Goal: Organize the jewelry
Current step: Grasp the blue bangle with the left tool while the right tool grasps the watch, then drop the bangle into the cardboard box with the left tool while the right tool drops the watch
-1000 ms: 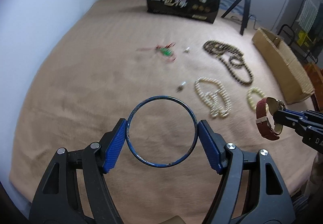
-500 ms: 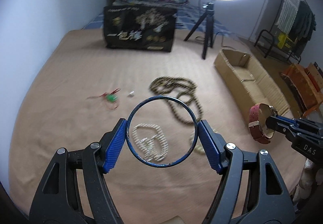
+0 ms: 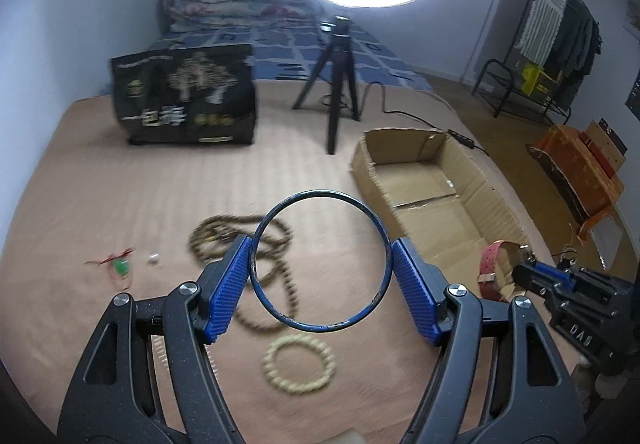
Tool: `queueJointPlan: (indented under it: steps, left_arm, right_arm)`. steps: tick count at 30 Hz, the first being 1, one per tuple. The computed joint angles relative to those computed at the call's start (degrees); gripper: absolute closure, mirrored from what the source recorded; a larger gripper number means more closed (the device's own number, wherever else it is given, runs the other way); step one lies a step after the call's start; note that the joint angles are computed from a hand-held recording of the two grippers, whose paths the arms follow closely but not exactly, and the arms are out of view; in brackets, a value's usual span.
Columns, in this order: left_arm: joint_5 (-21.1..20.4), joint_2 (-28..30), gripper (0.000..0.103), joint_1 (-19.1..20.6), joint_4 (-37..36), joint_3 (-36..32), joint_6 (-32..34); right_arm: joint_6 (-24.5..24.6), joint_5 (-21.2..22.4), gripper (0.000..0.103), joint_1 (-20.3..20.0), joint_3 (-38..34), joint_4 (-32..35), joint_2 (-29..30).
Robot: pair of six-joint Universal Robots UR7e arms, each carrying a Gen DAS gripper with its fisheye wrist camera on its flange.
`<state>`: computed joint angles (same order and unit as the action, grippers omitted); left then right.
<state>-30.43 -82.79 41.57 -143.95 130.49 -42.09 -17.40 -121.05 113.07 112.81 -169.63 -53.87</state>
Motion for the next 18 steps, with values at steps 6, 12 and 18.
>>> queueJointPlan:
  steps: [6, 12, 18]
  left_arm:
    - [-2.33, 9.17, 0.03, 2.95, -8.23, -5.74, 8.66]
    - [-5.11, 15.19, 0.03, 4.7, -13.1, -10.29, 14.67]
    - [-7.1, 17.74, 0.03, 5.62, -14.94, -12.17, 16.58]
  right_arm:
    - [-0.67, -1.53, 0.09, -1.44, -1.56, 0.22, 0.57]
    - [-0.56, -2.84, 0.09, -2.83, -2.21, 0.46, 0.66]
    - [0.0, -3.28, 0.09, -3.82, -2.9, 0.93, 1.21]
